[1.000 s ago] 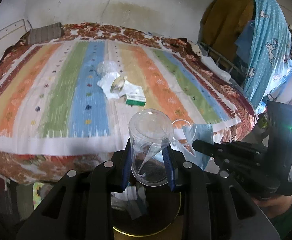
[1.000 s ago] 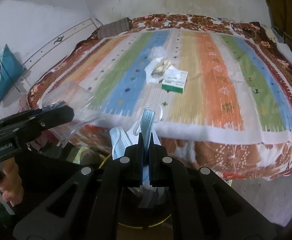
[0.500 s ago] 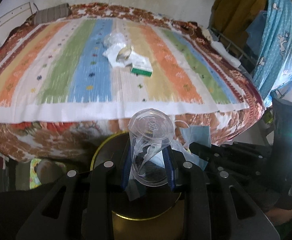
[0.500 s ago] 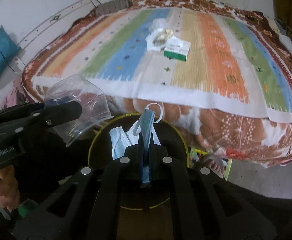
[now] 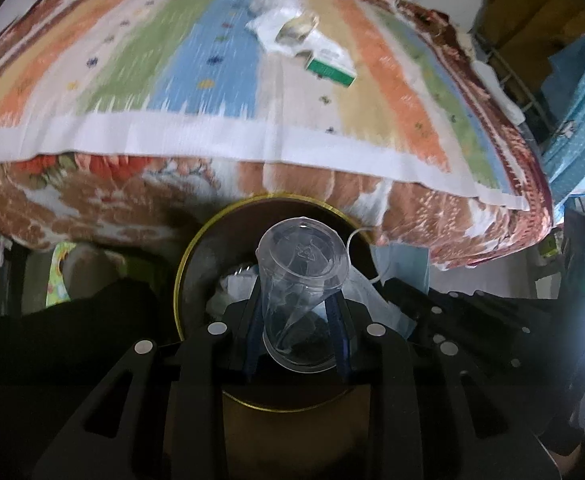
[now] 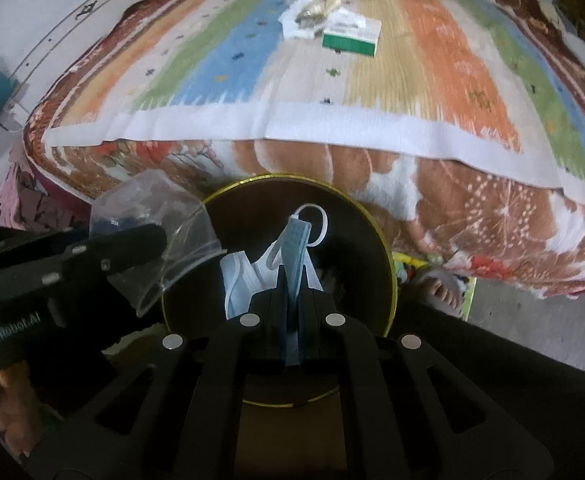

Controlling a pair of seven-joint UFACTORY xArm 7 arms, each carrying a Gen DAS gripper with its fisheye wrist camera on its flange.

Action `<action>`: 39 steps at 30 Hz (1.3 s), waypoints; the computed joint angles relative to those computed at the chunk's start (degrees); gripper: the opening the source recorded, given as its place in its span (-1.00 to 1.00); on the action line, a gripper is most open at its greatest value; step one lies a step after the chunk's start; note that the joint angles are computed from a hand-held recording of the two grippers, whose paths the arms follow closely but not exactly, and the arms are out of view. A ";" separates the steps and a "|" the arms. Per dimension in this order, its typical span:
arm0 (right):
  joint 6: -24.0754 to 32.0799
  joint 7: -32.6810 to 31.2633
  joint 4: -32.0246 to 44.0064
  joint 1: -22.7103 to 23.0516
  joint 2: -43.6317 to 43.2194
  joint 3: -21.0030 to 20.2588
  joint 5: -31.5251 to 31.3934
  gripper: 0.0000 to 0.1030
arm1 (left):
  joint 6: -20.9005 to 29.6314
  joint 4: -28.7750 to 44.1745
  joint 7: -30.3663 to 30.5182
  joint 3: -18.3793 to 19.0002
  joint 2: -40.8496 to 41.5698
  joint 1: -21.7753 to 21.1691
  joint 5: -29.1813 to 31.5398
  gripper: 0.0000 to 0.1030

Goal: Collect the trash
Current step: 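Lower both held items into the bin and open both grippers, then move both open grippers from the bin back over the sheet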

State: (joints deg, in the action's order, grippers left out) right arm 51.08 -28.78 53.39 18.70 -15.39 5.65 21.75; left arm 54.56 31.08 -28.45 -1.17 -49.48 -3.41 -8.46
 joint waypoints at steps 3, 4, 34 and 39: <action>0.87 2.42 1.15 -0.49 2.30 0.37 -0.90 -0.95 | 0.51 0.17 -0.94 -0.09 1.22 0.59 0.18 -0.45; 0.88 3.09 1.46 -0.64 2.88 0.51 -1.24 -0.95 | 0.37 0.11 -1.33 0.10 1.72 0.68 -0.13 -0.45; 1.10 10.33 5.48 -2.03 9.93 1.28 1.80 -0.06 | -4.90 -0.08 -8.46 1.26 6.52 4.75 0.93 0.10; -0.04 8.41 6.11 -1.89 8.69 1.00 3.49 0.00 | -4.49 1.01 -8.71 1.69 6.24 5.54 1.62 0.12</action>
State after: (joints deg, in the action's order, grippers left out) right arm 51.04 -20.37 59.50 16.81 -6.70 6.65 25.25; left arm 50.07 32.09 -37.17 0.51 -43.24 2.13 -6.84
